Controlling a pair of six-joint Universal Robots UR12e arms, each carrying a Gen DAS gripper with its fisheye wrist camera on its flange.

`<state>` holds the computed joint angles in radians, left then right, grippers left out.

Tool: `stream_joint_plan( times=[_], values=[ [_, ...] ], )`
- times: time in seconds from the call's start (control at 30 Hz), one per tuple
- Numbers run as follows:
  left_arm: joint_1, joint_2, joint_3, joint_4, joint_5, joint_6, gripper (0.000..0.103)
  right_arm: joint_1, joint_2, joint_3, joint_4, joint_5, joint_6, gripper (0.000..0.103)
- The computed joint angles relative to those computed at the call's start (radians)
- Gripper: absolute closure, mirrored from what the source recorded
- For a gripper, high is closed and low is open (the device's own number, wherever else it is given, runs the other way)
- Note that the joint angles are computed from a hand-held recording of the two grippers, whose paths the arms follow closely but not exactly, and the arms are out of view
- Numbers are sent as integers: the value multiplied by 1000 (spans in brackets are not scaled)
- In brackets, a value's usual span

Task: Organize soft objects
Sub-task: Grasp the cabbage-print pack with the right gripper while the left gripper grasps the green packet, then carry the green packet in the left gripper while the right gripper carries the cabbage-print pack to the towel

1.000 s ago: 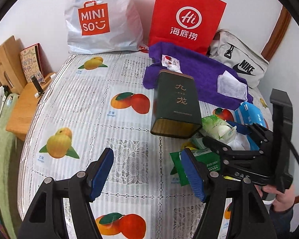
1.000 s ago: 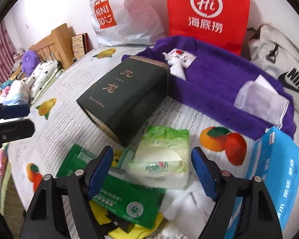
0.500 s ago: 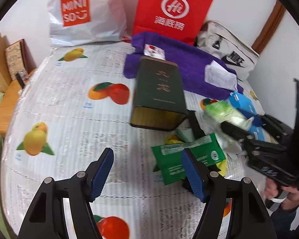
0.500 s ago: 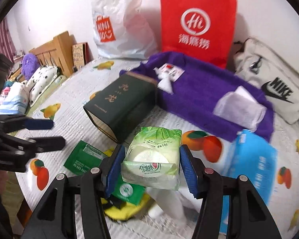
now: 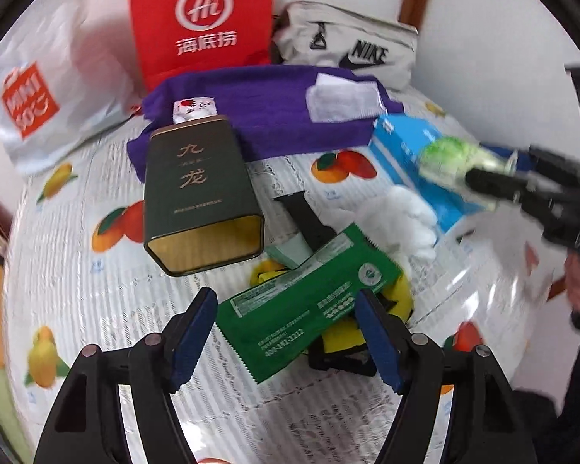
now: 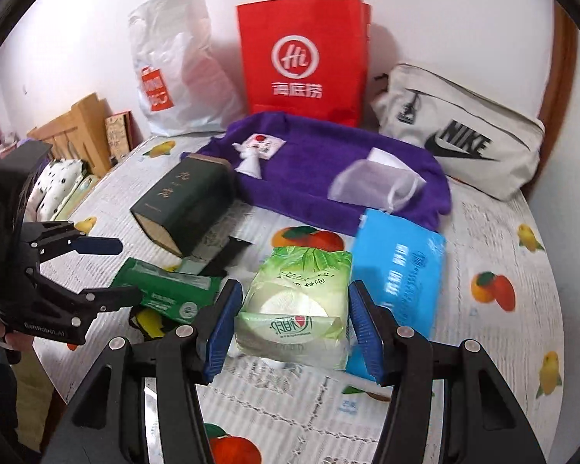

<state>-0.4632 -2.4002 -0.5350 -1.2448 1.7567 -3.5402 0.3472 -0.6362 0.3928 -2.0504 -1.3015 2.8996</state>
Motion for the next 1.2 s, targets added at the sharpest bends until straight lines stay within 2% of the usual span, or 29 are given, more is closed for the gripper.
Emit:
stream_joint_plan(
  times=[0.1,0.23,0.33,0.57,0.7,0.73,0.8,0.9,1.1,1.17,1.2],
  values=[
    [1,-12,22,-36,-11,27,31,-6,-1,2,-2,1,19,47],
    [10,-13,18,-31,-86,82,31,-12,7,-9,7,-1,29,47],
    [9,-44,73,-74,-72,128,31,-15,15,-21,18,3,34,47],
    [16,-114,203,-157,-117,254,31,-18,22,-31,41,14,36,47],
    [20,-107,188,-147,-144,223,34,-21,32,-50,48,22,41,47],
    [22,-96,166,-128,-154,210,37,-23,35,-57,51,26,45,47],
    [25,-81,135,-101,-173,200,51,-24,41,-69,58,28,48,47],
    [25,-66,114,-86,-169,164,57,-26,32,-51,45,34,53,47],
    [15,-51,89,-67,-160,142,58,-31,2,6,2,53,61,47],
    [11,-60,101,-89,-149,123,58,-31,-2,12,5,52,59,47],
    [8,-74,126,-125,-131,105,58,-32,-6,20,1,54,58,47]
  ],
)
